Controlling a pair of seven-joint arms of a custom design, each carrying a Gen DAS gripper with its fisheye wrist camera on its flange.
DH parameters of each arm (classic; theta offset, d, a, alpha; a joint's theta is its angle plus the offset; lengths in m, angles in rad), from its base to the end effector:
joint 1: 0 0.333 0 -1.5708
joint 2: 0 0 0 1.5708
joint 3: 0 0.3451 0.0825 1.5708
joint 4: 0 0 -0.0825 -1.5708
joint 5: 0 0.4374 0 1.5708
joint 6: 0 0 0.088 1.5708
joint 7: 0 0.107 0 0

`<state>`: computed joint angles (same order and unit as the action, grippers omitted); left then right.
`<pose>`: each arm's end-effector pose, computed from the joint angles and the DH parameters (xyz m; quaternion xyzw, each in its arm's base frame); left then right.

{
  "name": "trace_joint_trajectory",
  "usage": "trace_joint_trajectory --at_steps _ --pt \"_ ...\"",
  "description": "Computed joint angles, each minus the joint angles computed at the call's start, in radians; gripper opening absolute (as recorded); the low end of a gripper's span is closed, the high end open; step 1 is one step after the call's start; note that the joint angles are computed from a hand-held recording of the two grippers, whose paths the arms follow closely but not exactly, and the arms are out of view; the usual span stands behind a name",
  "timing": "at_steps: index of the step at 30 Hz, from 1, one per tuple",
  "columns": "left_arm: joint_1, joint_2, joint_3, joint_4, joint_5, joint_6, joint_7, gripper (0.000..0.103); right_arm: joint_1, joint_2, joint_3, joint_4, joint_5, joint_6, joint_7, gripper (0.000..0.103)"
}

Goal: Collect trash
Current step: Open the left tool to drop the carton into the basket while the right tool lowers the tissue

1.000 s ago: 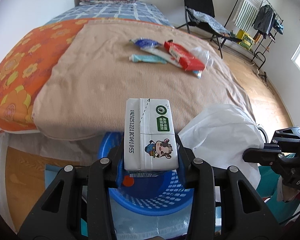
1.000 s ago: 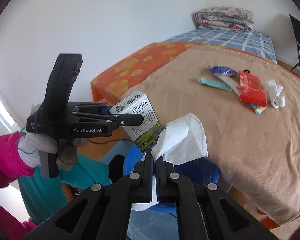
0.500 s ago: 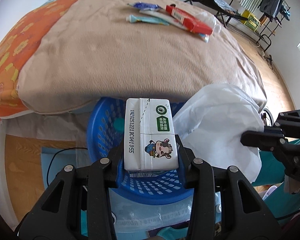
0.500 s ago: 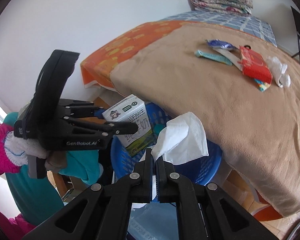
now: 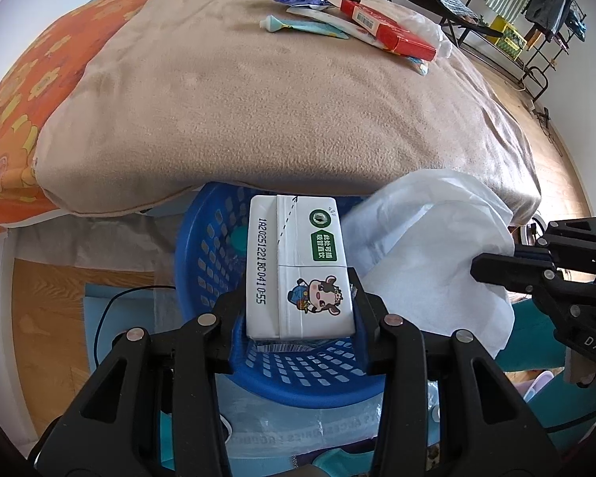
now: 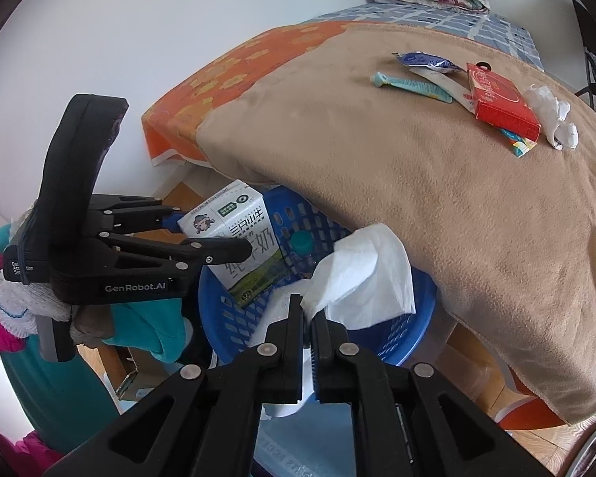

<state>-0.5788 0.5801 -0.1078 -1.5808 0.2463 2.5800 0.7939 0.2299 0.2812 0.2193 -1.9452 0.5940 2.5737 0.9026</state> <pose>0.6182 -0.4936 0.3416 -0.6691 0.7105 -0.2063 0.0701 0.6283 0.2836 0.3712 -0.8597 0.4282 0.0145 0.2780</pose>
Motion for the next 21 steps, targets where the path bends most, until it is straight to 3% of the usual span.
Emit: trace_joint_trajectory --at_steps 2,4,7,8,10,12,14,21 --pt "0.0 0.003 0.0 0.006 -0.001 -0.007 0.002 0.043 0.004 0.003 -0.004 0.002 -0.012 0.006 0.012 0.005" --pt "-0.003 0.004 0.003 0.009 0.002 -0.01 -0.002 0.052 0.003 0.003 -0.003 0.001 -0.014 0.013 0.019 0.012" --pt "-0.013 0.001 0.015 0.008 0.021 -0.006 -0.021 0.056 0.001 0.003 -0.002 -0.001 -0.017 0.019 0.025 0.021" --pt "-0.014 0.0 0.016 0.006 0.025 -0.005 -0.026 0.057 0.003 0.003 -0.003 -0.003 -0.023 0.025 0.032 0.026" --pt "-0.016 -0.002 0.019 0.005 0.032 -0.009 -0.037 0.067 0.005 0.004 -0.005 -0.003 -0.036 0.033 0.046 0.035" --pt "-0.017 -0.006 0.023 0.0 0.041 -0.005 -0.052 0.069 0.006 0.007 -0.006 0.001 -0.048 0.038 0.061 0.05" --pt "-0.016 -0.008 0.022 -0.002 0.046 -0.005 -0.056 0.069 0.002 0.007 -0.004 0.001 -0.05 0.041 0.067 0.057" --pt "-0.013 -0.013 0.019 -0.008 0.058 -0.001 -0.066 0.069 -0.007 0.007 0.006 0.004 -0.041 0.025 0.054 0.064"
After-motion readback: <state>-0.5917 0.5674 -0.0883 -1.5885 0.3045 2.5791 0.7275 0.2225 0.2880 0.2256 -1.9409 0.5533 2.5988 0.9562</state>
